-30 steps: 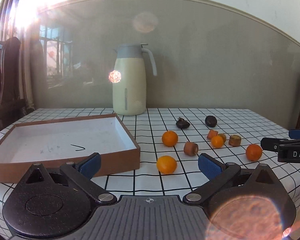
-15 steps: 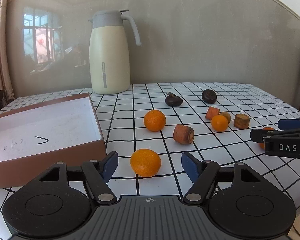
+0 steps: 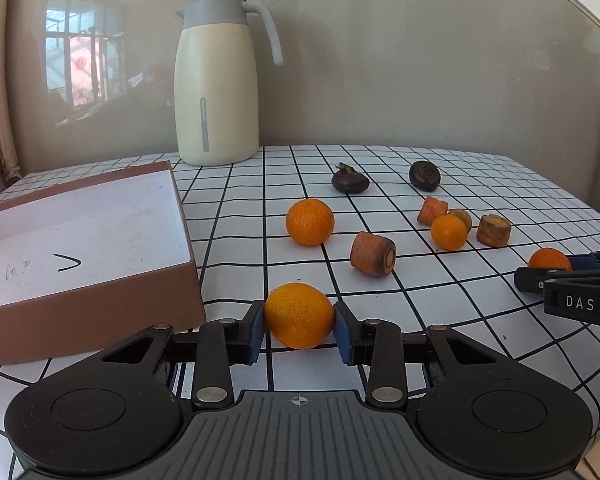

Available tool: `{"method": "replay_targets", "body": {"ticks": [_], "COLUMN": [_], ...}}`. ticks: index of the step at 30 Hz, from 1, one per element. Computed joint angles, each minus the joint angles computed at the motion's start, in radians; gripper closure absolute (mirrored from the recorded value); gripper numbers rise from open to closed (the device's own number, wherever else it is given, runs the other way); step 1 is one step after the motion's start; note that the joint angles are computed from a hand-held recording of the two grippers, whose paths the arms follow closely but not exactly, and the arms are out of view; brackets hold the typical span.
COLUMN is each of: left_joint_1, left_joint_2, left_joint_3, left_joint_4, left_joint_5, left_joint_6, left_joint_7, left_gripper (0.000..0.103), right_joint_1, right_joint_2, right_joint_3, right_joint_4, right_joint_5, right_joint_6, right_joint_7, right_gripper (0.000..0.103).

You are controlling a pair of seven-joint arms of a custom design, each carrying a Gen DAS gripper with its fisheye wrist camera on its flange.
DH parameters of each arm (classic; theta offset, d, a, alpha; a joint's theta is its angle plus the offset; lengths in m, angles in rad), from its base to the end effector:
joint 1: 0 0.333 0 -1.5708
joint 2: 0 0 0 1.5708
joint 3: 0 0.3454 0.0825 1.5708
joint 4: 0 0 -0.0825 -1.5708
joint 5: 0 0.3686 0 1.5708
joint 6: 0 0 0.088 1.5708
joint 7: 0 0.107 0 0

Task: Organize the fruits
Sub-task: 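Close the left tool on one orange while the right tool grasps another orange, then carry both oranges into the brown box and open both tools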

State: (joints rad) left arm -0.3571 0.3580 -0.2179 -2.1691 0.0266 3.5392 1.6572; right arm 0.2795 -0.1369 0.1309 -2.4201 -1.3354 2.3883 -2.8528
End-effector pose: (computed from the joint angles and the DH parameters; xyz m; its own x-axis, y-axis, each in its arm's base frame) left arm 0.5215 -0.3262 0.3967 -0.5877 -0.8089 -0.0134 -0.4150 0.3157 -0.8533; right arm 0.4348 0.1806 0.4156 -0.4757 -0.8730 0.1074 -0.5592 0.2059 -0.8031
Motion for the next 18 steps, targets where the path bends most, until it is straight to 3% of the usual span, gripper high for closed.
{"method": "replay_targets", "body": {"ticks": [3,8,18], "left_joint_1": [0.039,0.082,0.165], "left_joint_2": [-0.019,-0.084,-0.202], "left_joint_3": [-0.03,-0.032,0.021], "left_joint_4": [-0.029,-0.109,-0.231], "left_joint_5": [0.044,0.097,0.088], "left_joint_6": [0.031,0.112,0.201], "left_joint_7": [-0.02,-0.039,-0.077], "left_gripper": [0.067,0.066,0.066], "right_joint_1": [0.006,0.022,0.086], "right_joint_2": [-0.01,-0.025,0.021], "right_joint_3": [0.008,0.027,0.049], "right_joint_4": [-0.001,0.011,0.124], "right_joint_5": [-0.016,-0.066,-0.301], "right_joint_6": [-0.009,-0.013,0.029], "right_joint_7": [0.006,0.046,0.147], "right_gripper": [0.071,0.071,0.071]}}
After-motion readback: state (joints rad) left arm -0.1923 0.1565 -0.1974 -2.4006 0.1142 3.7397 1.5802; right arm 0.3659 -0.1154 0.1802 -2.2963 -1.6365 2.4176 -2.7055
